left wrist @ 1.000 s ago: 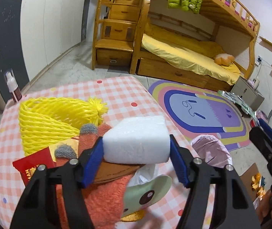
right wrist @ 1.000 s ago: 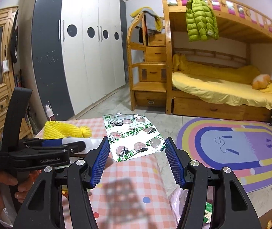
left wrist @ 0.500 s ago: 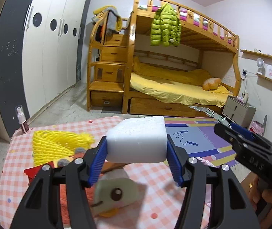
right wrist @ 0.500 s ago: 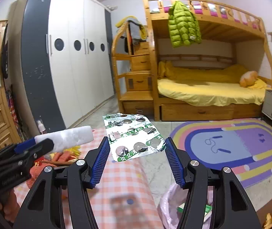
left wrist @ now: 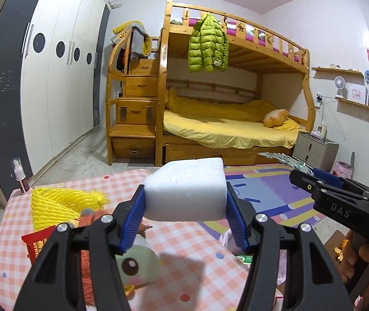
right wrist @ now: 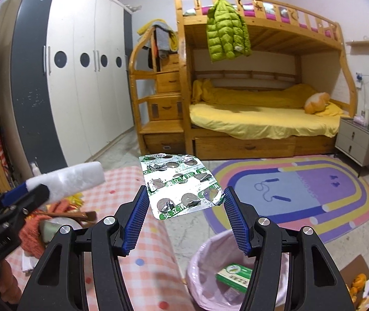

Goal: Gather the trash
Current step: 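Carry both items over the trash bin and open both tools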

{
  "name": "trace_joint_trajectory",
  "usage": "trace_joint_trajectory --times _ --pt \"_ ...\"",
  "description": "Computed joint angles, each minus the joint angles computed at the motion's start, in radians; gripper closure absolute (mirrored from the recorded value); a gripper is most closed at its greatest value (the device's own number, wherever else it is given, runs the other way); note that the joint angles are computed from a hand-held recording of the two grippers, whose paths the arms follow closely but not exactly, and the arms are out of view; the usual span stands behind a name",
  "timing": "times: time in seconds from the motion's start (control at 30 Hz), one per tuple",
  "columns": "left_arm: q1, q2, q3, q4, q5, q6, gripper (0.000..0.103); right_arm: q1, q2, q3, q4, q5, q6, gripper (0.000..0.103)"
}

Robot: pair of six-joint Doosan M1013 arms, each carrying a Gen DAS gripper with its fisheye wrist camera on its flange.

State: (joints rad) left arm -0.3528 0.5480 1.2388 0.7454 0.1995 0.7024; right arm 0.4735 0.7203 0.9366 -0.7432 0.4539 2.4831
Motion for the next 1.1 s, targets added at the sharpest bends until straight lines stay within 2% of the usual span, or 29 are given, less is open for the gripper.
trace_joint_trajectory --times 0.1,0.23,0.37,0.47,0.6,0.8,0.87,0.9,0.93,1.0,1.1 --pt "-0.003 0.007 -0.007 -0.159 -0.008 0.163 0.046 -0.008 -0.011 0.027 -0.024 0.019 0.032 0.044" --pt "-0.008 0.038 -0.047 -0.46 0.021 0.465 0.045 -0.026 -0.028 0.08 -0.044 0.043 0.069 0.044" --pt "-0.016 0.089 -0.115 -0.695 0.094 0.696 0.045 -0.045 -0.035 0.117 -0.031 0.077 0.07 0.044" --pt "-0.028 0.133 -0.176 -0.789 0.164 0.806 0.044 -0.06 -0.03 0.129 -0.001 0.109 0.048 0.044" --pt "-0.051 0.192 -0.258 -0.842 0.249 0.905 0.043 -0.072 -0.013 0.126 0.036 0.16 0.015 0.044" --pt "-0.061 0.268 -0.368 -0.912 0.34 1.009 0.039 -0.094 0.025 0.099 0.137 0.212 -0.052 0.043" --pt "-0.061 0.287 -0.397 -0.921 0.367 1.017 0.032 -0.101 0.045 0.075 0.185 0.224 -0.093 0.042" --pt "-0.062 0.293 -0.408 -0.914 0.377 1.008 0.027 -0.104 0.052 0.064 0.217 0.231 -0.123 0.036" --pt "-0.061 0.293 -0.409 -0.926 0.376 1.012 0.017 -0.105 0.065 0.045 0.243 0.25 -0.146 0.027" --pt "-0.055 0.282 -0.387 -0.948 0.351 1.018 0.015 -0.102 0.07 0.042 0.218 0.259 -0.12 0.025" --pt "-0.05 0.27 -0.379 -0.917 0.351 0.973 0.015 -0.098 0.06 0.054 0.214 0.247 -0.107 0.025"
